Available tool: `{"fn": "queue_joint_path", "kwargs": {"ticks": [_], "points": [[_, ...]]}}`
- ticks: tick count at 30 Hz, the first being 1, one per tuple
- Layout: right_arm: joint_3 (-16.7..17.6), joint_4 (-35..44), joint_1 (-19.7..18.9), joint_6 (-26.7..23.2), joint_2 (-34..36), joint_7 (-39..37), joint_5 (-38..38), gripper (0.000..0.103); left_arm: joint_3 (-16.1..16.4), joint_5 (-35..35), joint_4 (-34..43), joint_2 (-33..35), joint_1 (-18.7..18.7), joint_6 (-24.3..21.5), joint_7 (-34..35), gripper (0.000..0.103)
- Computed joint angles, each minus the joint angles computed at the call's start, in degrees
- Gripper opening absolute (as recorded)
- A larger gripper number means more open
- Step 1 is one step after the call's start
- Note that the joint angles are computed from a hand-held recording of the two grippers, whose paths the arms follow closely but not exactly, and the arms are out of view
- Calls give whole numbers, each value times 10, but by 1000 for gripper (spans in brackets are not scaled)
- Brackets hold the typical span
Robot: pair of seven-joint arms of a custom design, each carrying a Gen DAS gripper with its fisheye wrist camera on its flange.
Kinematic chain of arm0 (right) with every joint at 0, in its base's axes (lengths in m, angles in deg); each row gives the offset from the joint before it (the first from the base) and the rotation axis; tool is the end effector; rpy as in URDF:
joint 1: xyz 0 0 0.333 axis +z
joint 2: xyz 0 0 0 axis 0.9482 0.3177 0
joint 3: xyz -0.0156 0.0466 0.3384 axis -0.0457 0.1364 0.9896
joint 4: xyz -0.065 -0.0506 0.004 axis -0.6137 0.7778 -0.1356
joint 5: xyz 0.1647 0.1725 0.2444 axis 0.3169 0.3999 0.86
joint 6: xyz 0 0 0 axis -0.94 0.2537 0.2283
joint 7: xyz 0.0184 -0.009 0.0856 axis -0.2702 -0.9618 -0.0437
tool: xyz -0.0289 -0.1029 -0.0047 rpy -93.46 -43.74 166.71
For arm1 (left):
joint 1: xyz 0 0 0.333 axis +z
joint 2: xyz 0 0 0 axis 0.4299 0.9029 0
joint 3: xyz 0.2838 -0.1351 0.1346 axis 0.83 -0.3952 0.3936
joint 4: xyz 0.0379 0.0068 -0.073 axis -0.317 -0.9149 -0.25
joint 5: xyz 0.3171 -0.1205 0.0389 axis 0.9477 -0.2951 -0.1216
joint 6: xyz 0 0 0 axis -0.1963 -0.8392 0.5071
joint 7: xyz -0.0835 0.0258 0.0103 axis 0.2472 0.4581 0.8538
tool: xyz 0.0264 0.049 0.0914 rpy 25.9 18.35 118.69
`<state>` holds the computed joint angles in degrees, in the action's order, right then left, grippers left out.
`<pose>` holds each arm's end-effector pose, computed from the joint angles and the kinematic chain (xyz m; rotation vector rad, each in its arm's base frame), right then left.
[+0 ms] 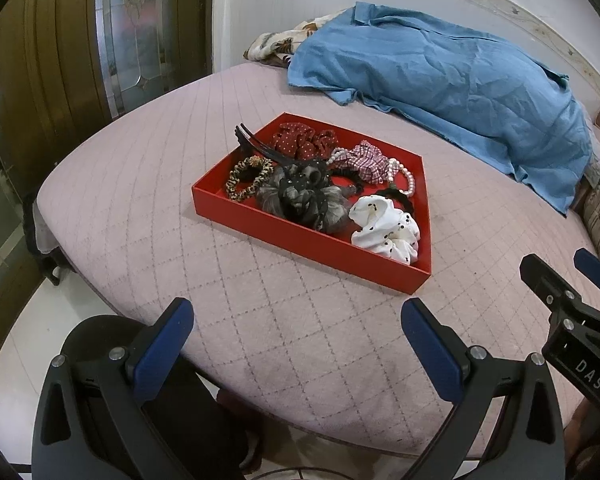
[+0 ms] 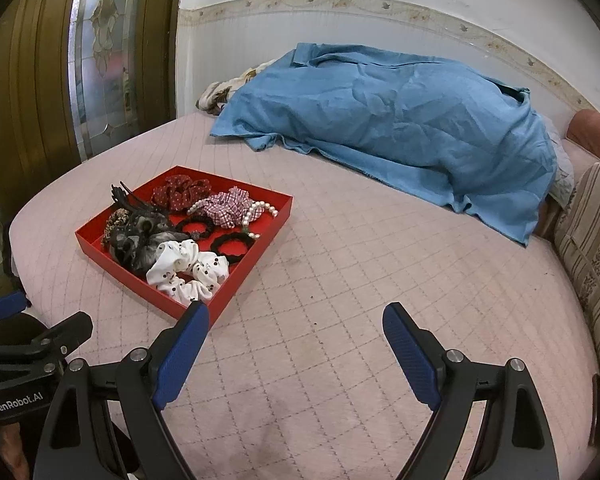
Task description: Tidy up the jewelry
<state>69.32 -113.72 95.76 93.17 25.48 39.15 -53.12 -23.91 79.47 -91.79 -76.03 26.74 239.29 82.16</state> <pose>0.6034 0.2669 0.6305 -1.9839 1.3287 -0.7053 0.4904 -0.0760 0.5857 -2.1118 1.3031 -0.6244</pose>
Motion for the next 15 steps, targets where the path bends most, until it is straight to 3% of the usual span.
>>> {"fn": "queue_joint_path", "kwargs": {"ticks": [15], "points": [[0, 1, 1, -5, 4, 0, 5, 92, 1, -7, -1, 3, -1, 0, 6, 103]]}}
